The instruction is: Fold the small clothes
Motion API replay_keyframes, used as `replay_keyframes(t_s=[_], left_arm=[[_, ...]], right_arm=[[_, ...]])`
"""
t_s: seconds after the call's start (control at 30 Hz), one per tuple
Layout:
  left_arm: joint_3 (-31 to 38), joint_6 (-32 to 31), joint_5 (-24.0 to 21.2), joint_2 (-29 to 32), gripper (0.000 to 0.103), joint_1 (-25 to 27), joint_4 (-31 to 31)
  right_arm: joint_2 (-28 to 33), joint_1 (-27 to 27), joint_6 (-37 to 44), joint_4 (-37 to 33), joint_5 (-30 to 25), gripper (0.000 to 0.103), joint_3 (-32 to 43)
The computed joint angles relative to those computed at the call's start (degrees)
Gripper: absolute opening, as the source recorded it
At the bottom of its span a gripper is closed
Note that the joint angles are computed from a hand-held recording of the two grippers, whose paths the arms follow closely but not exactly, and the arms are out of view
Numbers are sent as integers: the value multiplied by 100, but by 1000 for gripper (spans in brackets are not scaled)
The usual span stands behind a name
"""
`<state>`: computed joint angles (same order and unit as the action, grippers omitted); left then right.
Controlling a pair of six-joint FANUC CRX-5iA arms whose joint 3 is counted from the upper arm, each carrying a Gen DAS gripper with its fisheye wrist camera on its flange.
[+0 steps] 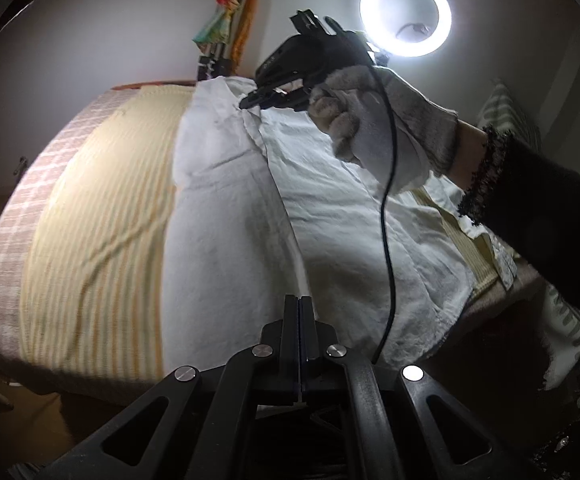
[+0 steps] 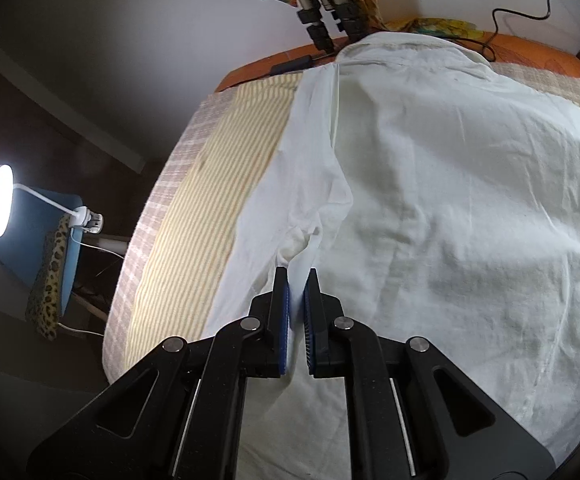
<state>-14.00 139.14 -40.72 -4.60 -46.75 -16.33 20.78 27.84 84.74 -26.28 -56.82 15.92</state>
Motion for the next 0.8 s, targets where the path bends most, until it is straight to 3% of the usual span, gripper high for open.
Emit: replay_keyframes(t_s=[0.17,0.23,0.3,0.4,0.53,0.67,0.8], left_arm=[[-5,-414,-134,-70,0,-88,180],[-43,-231,-284,-226,5,-149,9],[-106,72,-423,-404,19,-199,-235],[-279,451,-631,-670,24,-105,-454],[-673,726,-396,-905,24,318,-243],[-564,773,-261,-710,23,351,-430],[-492,439,-17,-497,21,449,-302]], right_arm=[[170,-44,93,40,-188,8,82],[167,2,60,193,-247,12,74],[69,10,57,296,-220,19,-25],[-296,109,77,562,71,22,-447],[-978,163,566,268,431,22,-1113],[-1486,431,1063,22,651,22,-1673],[-1456,769,1307,-8,885,22,-1916]])
